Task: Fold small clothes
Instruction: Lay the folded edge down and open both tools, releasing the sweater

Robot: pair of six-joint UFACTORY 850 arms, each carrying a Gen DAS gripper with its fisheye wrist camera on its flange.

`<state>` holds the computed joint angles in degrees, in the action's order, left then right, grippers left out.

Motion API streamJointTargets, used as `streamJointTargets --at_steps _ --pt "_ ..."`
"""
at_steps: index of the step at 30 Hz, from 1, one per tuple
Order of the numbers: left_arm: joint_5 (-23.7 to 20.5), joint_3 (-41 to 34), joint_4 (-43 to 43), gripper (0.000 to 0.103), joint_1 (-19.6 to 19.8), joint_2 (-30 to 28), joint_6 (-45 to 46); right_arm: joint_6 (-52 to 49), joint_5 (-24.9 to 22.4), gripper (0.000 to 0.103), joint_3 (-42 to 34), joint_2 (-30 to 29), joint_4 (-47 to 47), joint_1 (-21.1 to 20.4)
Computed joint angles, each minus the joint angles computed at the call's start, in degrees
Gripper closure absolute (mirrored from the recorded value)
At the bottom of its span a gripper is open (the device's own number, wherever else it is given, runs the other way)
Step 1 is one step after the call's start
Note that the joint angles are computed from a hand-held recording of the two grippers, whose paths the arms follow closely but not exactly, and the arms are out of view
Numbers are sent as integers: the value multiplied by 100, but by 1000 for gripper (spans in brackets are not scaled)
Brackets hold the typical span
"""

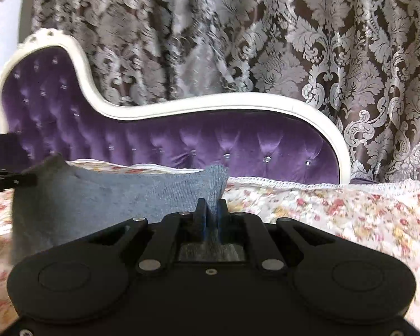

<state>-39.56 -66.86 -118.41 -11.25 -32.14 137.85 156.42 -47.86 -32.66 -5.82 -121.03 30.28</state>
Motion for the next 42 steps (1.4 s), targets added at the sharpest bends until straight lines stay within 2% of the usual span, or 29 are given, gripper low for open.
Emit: streamJointTargets --at_steps 5,8,10,13,14,15,17,19,20,21,23,26,28,31,32,33,35,37,40,42 --pt "799 -887 874 99 -174 -710 -1493 373 673 93 -643 -811 -493 -817" --pt "1323 -1234 1406 99 -267 -1041 -2047 436 988 94 -955 -1287 -469 -1063" --pt "1572 -1479 2241 95 -290 -1242 -2858 468 1141 94 -1071 -1514 -402 -1161" --pt "1556 -1504 2357 90 -241 -1250 -3014 504 1183 92 -1105 -1681 -232 -1184" --pt "1610 -1479 2398 77 -232 -1194 -3059 548 1138 90 -1065 -1659 -193 -1154" --pt "1687 -1393 2200 71 -235 -1090 -2872 572 1071 84 -1009 -1612 -154 -1117" --pt "1712 -1049 1384 71 -212 -780 -1937 469 947 80 -920 -1484 -14 -1027" --pt "1507 -746 978 66 -191 -525 -1308 396 972 64 -834 -1321 -118 -982" --pt "1357 -570 905 61 -161 -395 -1112 348 1058 46 -828 -1264 -189 -976" --pt "1229 -470 917 58 -147 -329 -1026 248 1152 38 -839 -1223 -215 -962" --pt "965 -280 1243 57 -113 -231 -1046 -1 1310 40 -917 -1236 -178 -946" --pt "860 -76 1506 57 -97 -248 -875 -304 1518 40 -1128 -1428 -63 -943" --pt "1003 -2 1365 57 -133 -334 -518 -400 1602 40 -1275 -1586 15 -971" --pt "808 238 518 54 -125 -347 664 -432 1727 41 -1463 -1792 106 -1055" --pt "834 237 486 54 -139 -341 683 -458 1815 47 -1537 -1864 140 -1098" --pt "872 183 621 54 -143 -353 461 -507 1902 65 -1571 -1903 218 -1109" --pt "891 77 1006 54 -122 -384 -25 -499 1993 90 -1614 -1960 190 -1116" --pt "847 42 1143 54 -98 -408 -160 -1173 1910 92 -1693 -1970 653 -1008" --pt "792 61 1092 54 -81 -415 -152 -2267 1304 92 -1825 -2042 1583 -883" --pt "816 93 1006 54 -101 -403 -122 -2162 1442 93 -1877 -2092 1760 -1078"
